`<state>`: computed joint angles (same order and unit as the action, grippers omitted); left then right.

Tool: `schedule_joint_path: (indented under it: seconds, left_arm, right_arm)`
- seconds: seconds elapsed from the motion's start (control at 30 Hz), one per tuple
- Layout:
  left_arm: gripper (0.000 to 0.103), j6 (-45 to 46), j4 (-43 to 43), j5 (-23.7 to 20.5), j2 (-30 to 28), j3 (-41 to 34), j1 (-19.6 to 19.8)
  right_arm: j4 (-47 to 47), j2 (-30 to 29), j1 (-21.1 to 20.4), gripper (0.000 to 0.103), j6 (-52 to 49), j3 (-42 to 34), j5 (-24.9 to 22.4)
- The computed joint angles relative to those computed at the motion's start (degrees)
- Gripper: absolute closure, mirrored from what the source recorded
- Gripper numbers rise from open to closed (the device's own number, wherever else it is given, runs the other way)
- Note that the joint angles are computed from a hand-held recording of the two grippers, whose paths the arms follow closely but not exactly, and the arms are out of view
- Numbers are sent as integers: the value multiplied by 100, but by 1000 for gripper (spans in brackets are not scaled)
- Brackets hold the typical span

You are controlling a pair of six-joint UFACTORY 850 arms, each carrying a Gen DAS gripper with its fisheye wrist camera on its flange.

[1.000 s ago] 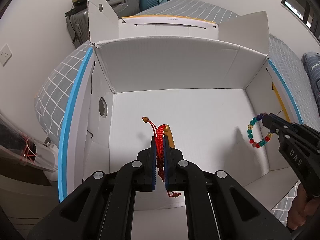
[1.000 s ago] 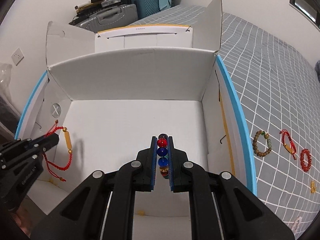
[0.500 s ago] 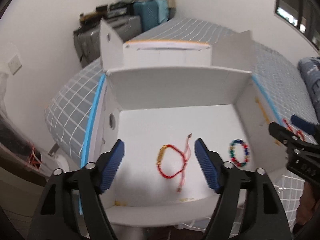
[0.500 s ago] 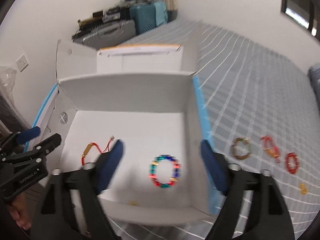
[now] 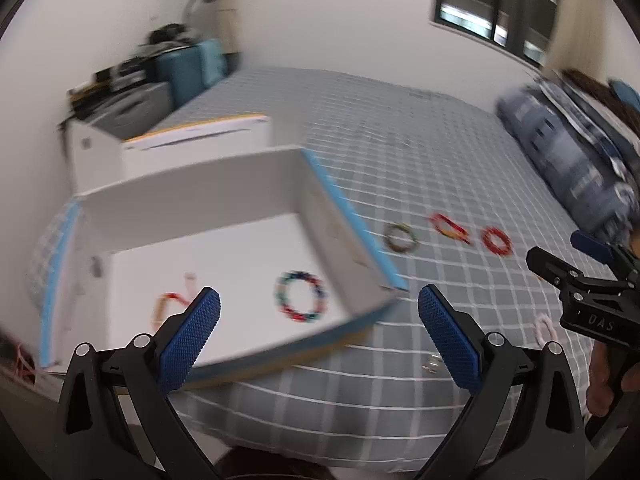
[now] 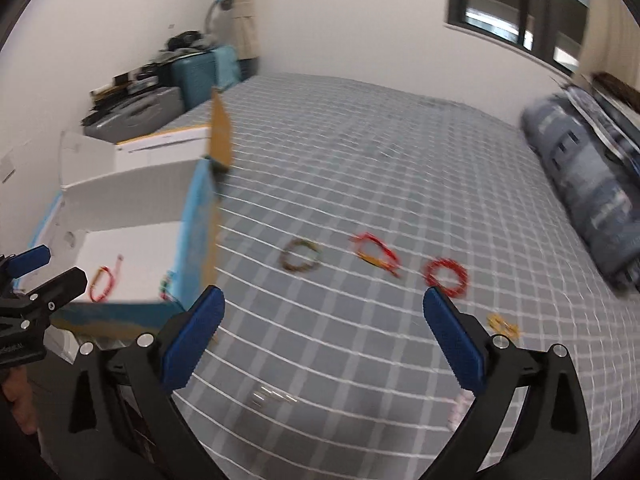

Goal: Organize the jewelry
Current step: 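Withdraw both tools from the box back over the bed, then grasp the pearl earrings with the left tool while the right tool grasps the pink-white bracelet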

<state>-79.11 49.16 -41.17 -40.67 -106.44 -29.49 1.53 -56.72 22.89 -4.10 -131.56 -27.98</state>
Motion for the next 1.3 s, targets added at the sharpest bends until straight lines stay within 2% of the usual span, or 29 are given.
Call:
schedule_joint_path:
  seconds: [0.13,0.27,0.43,0.57,0.9,1.17,1.3]
  left_arm:
    - [6,761,-567,28,-686,-854,-164]
    - [6,1525,-1252,18,-1393,-1729,-239]
    - [6,2204,-1858,-236,-2281,-2868,-291]
    - [6,2430,-2146,-359,-2756,-3425,-281]
    - [6,2747,-2546,-539,-3486,-4210,-229]
    - [7,2461,-2227,-190,-3232,-3681,-256]
    - [23,2530,-2242,-261,-3272,-3762,-266]
  right_arm:
    - [-137,352,-261,7,218,832,335]
    - [-127,453,-508,7,363,1280,459]
    - [-69,442,-708,7,461,1611,537]
    - [-4,351,-790,7,474,1720,531]
    - [314,-6,-937,7,359,1608,395]
    - [387,-192,-969,7,305,1519,320]
    - [264,-189,-964,12,470,1536,328]
